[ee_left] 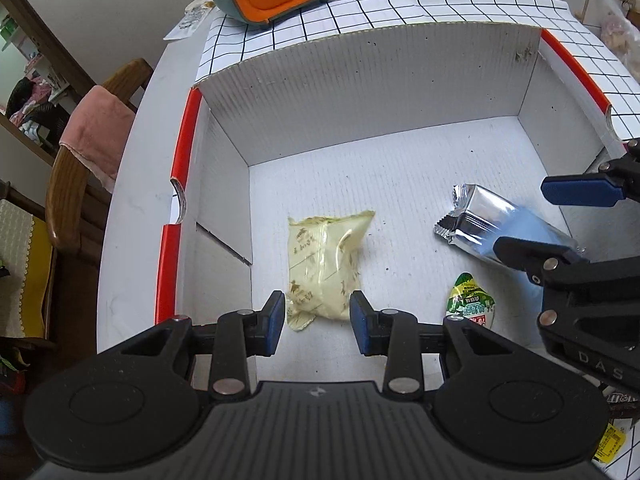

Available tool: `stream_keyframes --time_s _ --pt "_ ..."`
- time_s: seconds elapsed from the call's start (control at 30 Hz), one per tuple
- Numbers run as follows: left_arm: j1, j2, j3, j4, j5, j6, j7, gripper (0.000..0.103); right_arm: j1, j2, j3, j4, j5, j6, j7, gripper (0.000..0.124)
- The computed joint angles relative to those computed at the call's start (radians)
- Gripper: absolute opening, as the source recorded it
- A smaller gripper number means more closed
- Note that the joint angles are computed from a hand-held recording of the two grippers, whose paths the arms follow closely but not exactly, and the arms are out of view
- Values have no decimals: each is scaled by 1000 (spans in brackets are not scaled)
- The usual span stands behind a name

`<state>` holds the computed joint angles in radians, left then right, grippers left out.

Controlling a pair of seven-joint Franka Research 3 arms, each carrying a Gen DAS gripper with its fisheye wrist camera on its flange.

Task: Organize snacks
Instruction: 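Carry both packets into the red box and open both tools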

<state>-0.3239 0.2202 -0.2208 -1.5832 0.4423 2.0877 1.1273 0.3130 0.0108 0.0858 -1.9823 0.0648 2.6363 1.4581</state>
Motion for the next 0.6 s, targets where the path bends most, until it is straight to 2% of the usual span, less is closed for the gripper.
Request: stream_keyframes --time_s 0.47,0.6 --pt "42 -152 -9 -168 -65 180 4 48 -9 -107 9 -74 64 32 51 47" --pt "50 -217 -14 -239 -74 237 18 55 -9 -155 18 -114 81 50 76 48"
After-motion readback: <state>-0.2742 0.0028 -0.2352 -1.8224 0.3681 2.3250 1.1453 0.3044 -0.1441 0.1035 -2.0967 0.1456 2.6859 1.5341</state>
